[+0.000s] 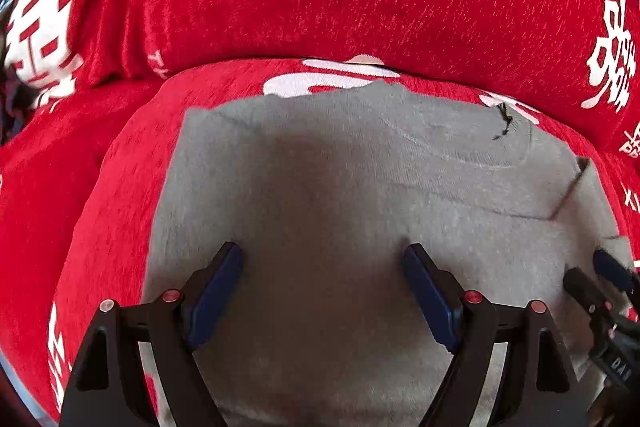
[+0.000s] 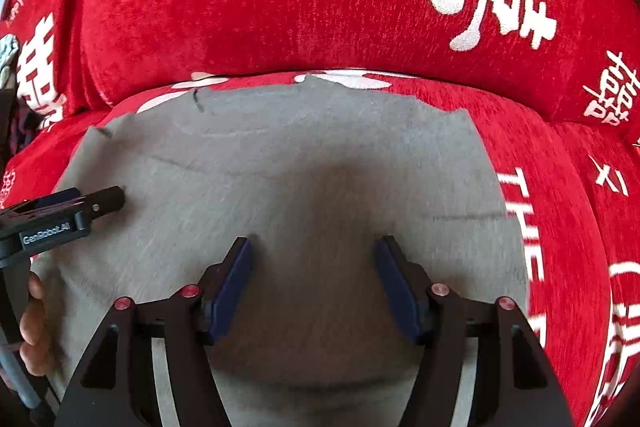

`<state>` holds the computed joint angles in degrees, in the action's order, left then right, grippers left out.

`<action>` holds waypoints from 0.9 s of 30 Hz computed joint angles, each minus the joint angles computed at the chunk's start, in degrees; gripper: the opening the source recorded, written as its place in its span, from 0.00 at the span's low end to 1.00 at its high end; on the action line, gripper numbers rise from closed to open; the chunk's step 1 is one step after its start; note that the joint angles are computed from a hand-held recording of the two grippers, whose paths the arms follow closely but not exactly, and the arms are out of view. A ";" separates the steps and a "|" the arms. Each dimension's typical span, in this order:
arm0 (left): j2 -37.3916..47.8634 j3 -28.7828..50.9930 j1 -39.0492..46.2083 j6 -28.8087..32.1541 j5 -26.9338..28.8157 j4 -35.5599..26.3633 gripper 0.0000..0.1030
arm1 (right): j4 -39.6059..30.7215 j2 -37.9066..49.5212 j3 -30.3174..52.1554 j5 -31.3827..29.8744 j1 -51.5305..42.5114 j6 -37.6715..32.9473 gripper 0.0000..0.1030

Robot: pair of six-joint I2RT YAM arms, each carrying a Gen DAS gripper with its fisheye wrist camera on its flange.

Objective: Fold small clothes
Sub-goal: 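Move both open grippers over the sweater body toward the hem, then close both grippers on the sweater hem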

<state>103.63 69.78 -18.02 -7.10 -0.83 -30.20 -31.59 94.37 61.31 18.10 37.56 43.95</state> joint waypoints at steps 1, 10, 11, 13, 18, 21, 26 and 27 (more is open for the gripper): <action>0.52 0.64 -0.39 0.69 -0.84 -0.14 0.81 | 0.04 0.71 0.54 -0.43 -0.68 -1.17 0.71; -17.59 -16.63 -0.58 0.71 1.28 2.12 0.81 | -3.28 -11.08 -6.36 5.82 10.77 6.64 0.72; -20.17 -19.56 -1.94 0.88 -0.65 3.05 0.82 | -4.10 -10.95 -6.65 6.68 12.58 8.16 0.72; -25.95 -24.95 -4.53 0.31 -4.42 5.14 0.82 | -6.00 -10.12 -7.04 9.35 16.81 11.36 0.72; -37.14 -32.55 -7.43 -2.02 -6.78 1.34 0.82 | -10.63 -8.69 -8.87 14.60 27.98 21.89 0.72; -46.19 -37.59 -9.93 -1.70 -9.08 -2.47 0.88 | -16.12 -8.31 -8.84 18.59 36.48 28.88 0.72; -64.51 -44.46 -8.34 1.32 -7.87 -12.18 0.88 | -25.59 -10.71 -11.78 19.90 51.59 45.82 0.76; -67.69 -44.44 -7.04 1.76 -7.09 -15.51 0.88 | -28.49 -10.50 -11.28 19.54 54.68 50.21 0.76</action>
